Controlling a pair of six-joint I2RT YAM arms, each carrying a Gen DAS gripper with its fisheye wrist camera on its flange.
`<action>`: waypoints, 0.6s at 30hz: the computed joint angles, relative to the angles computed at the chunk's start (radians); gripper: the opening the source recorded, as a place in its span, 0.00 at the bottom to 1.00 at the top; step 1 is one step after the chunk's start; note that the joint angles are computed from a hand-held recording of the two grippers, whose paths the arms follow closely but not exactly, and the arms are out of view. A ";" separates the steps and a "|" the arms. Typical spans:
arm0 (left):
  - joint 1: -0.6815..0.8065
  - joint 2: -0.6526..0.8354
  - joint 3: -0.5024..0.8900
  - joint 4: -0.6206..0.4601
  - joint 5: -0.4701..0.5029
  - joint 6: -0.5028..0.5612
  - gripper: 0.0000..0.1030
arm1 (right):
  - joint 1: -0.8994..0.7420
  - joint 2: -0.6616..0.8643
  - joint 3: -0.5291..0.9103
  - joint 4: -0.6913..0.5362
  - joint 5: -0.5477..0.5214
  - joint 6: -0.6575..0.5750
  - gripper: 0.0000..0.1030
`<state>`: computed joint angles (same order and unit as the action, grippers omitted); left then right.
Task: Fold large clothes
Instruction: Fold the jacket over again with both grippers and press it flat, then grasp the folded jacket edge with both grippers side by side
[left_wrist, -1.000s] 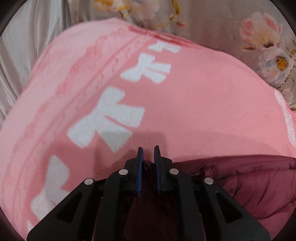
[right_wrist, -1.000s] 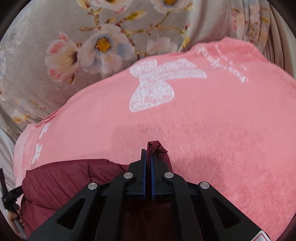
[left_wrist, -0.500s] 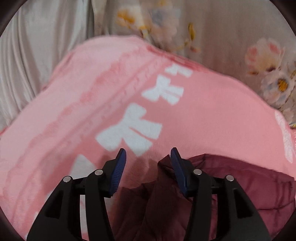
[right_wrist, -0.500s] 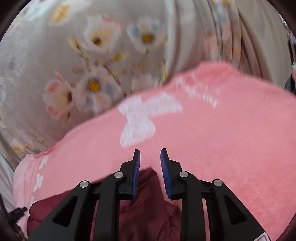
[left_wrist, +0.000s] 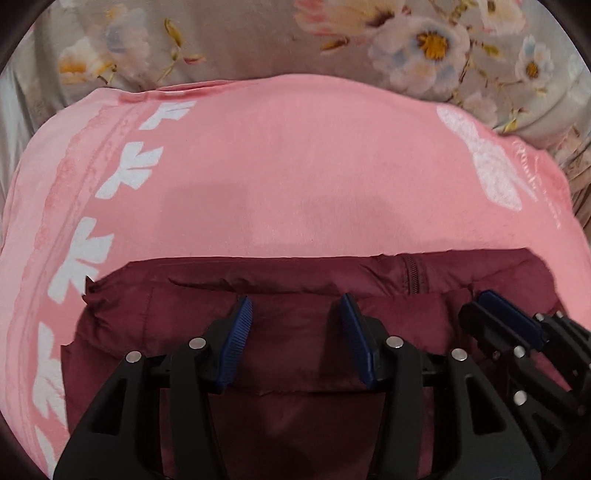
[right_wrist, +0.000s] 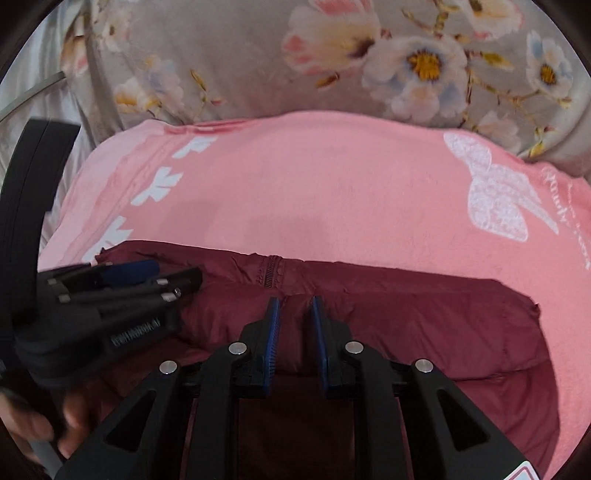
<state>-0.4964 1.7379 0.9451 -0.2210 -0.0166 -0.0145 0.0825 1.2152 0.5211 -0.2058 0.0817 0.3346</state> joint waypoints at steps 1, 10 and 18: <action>-0.001 0.021 0.003 0.020 -0.011 -0.001 0.48 | -0.024 0.036 0.005 0.017 -0.024 0.004 0.15; -0.018 0.077 -0.054 0.197 -0.078 -0.013 0.54 | -0.101 0.157 -0.062 0.187 -0.129 0.035 0.12; -0.027 0.079 -0.083 0.251 -0.096 -0.013 0.56 | -0.097 0.172 -0.084 0.242 -0.110 0.032 0.12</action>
<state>-0.5234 1.8167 0.8621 0.0295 -0.1124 -0.0278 -0.0148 1.3870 0.4376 0.0361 -0.0283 0.3669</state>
